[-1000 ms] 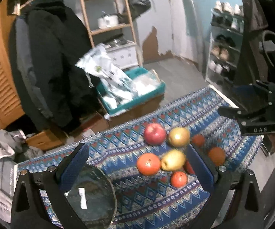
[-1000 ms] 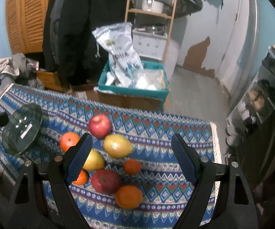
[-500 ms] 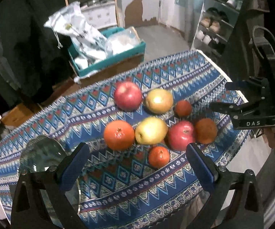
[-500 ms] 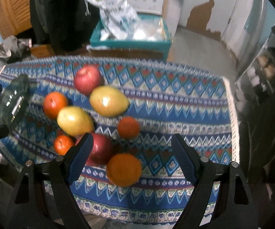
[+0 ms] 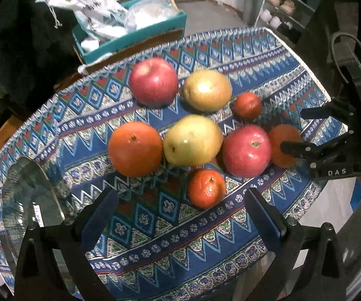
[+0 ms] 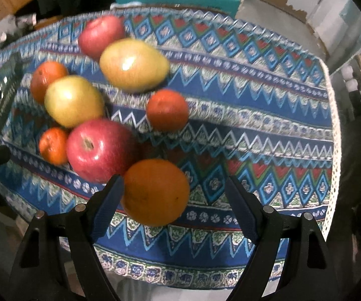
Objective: Organize fruits
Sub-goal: 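Move the right tool down over the large orange and close on it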
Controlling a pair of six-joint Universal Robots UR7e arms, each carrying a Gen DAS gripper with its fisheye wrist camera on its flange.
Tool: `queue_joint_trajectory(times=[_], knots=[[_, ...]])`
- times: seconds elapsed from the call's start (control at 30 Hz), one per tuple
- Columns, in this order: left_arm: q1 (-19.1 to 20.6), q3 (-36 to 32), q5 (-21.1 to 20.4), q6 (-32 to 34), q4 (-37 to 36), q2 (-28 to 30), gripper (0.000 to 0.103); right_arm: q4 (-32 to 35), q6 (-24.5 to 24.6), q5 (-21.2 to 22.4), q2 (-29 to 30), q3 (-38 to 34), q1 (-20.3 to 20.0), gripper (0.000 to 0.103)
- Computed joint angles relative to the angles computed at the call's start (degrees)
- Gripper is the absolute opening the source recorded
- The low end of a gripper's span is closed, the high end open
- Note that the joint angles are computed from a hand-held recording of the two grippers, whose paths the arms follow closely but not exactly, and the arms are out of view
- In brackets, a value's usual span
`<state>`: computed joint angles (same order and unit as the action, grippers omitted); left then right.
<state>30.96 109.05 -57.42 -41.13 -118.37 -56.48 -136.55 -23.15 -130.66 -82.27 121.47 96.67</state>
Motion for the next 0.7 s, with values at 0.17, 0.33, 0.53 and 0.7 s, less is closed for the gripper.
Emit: queue_joint_trajectory(times=[0.17,0.33,0.53,0.7], knots=[[1.0,0.2,-1.9,0.1,-0.7,0.9,0.103,1.5,0.0,0.7,0.5,-0.3,-0.4,0.083],[1.8,0.2,-3.7,0.2,-2.2,2.0,0.103,1.1,-0.7,1.0,2.7,-0.4,-1.2,0.078],[2.5,0.1,-5.1,0.2,-3.8,3.3,0.103,0.4,-1.7,1.0,4.6,0.0,-2.1,0.068],[3.4,-0.4,-5.7,0.0,-4.6,4.6,0.101,-2.8,-3.6,1.0,4.9,1.4,-2.1,0.067]])
